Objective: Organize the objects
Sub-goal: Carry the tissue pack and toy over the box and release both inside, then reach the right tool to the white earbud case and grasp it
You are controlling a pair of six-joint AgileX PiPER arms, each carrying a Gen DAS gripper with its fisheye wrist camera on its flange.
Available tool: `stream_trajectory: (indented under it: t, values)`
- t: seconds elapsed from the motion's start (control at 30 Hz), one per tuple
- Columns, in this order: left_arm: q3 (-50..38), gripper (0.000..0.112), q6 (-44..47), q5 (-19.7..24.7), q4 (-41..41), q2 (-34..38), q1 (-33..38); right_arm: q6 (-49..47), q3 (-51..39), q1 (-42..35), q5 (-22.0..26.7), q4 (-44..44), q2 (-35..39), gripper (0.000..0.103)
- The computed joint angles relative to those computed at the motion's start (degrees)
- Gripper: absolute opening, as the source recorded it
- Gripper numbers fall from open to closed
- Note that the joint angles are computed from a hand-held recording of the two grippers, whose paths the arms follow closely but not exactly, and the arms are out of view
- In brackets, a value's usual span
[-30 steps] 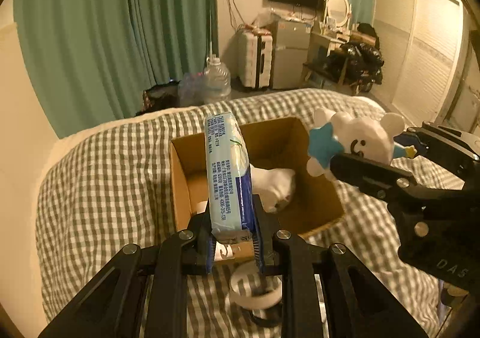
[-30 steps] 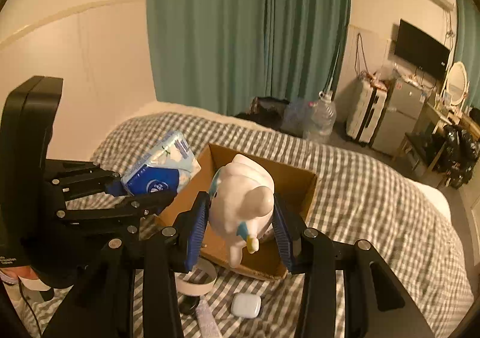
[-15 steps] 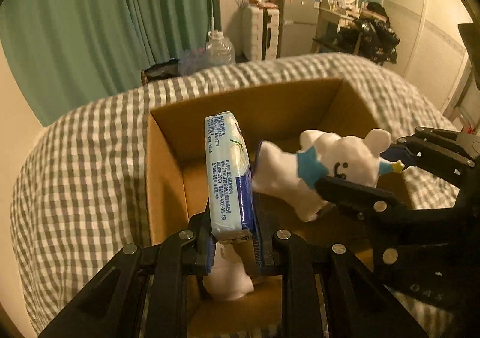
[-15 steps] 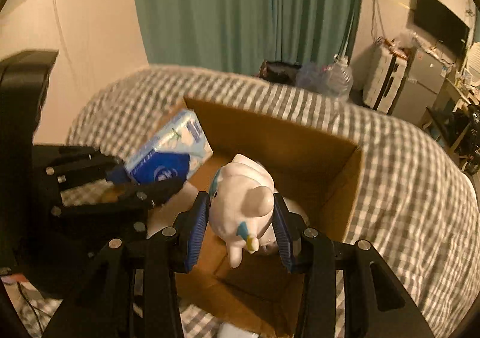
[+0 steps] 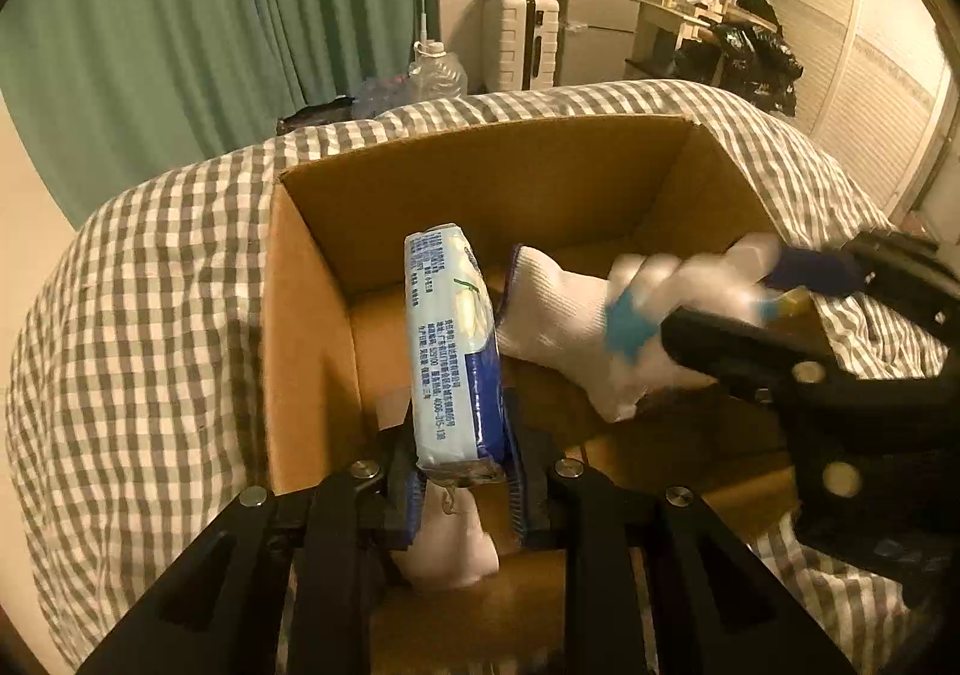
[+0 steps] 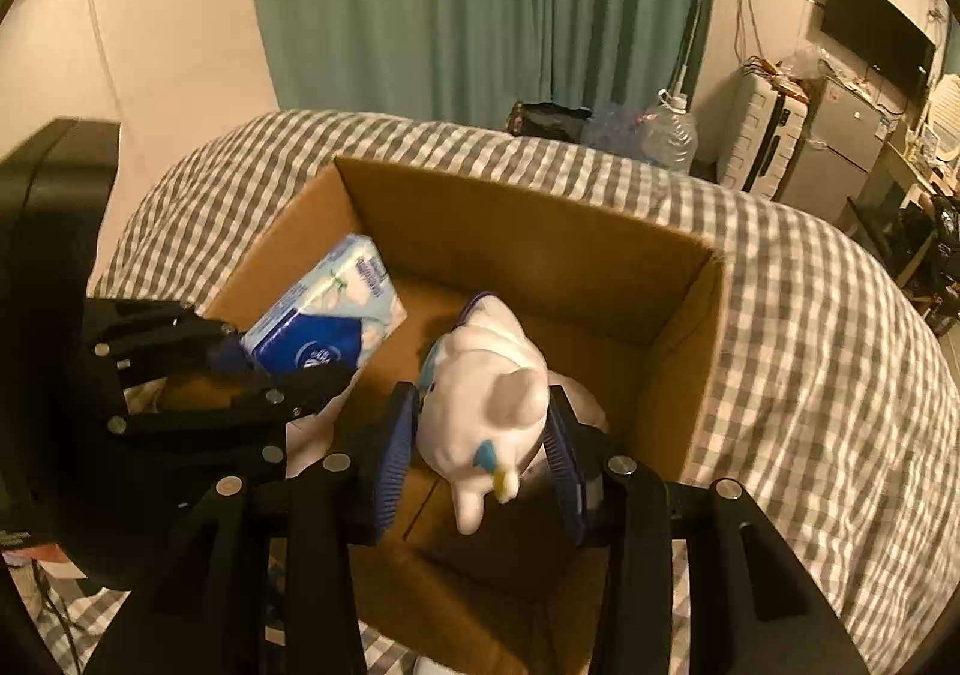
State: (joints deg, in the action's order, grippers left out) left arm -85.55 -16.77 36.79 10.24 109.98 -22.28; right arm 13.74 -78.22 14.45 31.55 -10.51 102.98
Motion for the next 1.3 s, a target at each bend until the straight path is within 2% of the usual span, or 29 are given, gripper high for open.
stream_trajectory:
  t: [0.03,0.1,0.13,0.17,0.27,0.37,0.43,0.57,0.63,0.73,0.9,1.07,1.17,1.3]
  values:
    - [0.2,0.027,-0.6,0.6,0.4,-0.8,-0.2,1.7,0.4,0.3,0.2,-1.4,-0.9,0.059]
    - [2.2,0.033,-0.9,0.9,0.7,-3.6,-0.5,4.9,0.9,1.0,0.7,-4.1,-3.1,0.069]
    - [2.3,0.042,-1.4,1.5,1.3,-4.8,-0.9,6.8,1.7,1.4,0.9,-5.5,-4.9,0.072]
    - [2.9,0.058,-2.4,1.9,2.4,-6.2,-1.4,7.9,2.2,1.6,1.1,-6.3,-6.8,0.073]
    - [5.3,0.081,-6.3,2.1,6.8,-10.9,-3.0,10.1,1.2,2.4,3.4,-7.8,-10.0,0.083]
    - [6.4,0.084,-8.5,4.1,9.4,-15.7,-4.5,12.6,-0.4,3.3,6.3,-11.1,-13.0,0.085]
    - [5.2,0.088,-10.0,5.9,11.1,-17.3,-5.7,17.2,0.1,6.1,8.9,-15.7,-16.5,0.091]
    - [5.7,0.097,-13.4,9.0,15.0,-23.0,-8.2,20.0,-1.2,9.5,13.1,-19.0,-21.0,0.095]
    - [6.0,0.098,-14.5,10.3,16.0,-25.5,-9.2,21.1,-2.5,11.6,15.6,-20.8,-22.6,0.100]
    - [6.1,0.099,-16.9,13.1,19.0,-28.7,-11.6,24.4,-2.6,15.9,19.0,-24.2,-26.1,0.101]
    - [8.2,0.102,-21.4,17.1,23.5,-33.8,-15.6,30.8,-3.0,24.9,28.1,-31.6,-30.3,0.102]
    - [14.2,0.103,-26.6,17.6,25.8,-38.7,-18.0,37.0,-0.3,33.3,35.5,-36.8,-33.8,0.102]
    - [18.5,0.103,-28.6,16.4,25.9,-40.6,-17.7,41.3,3.8,37.1,37.2,-39.6,-35.5,0.102]
    - [24.8,0.103,-34.8,15.5,29.2,-42.1,-18.0,46.0,9.5,38.9,36.9,-41.5,-35.9,0.102]
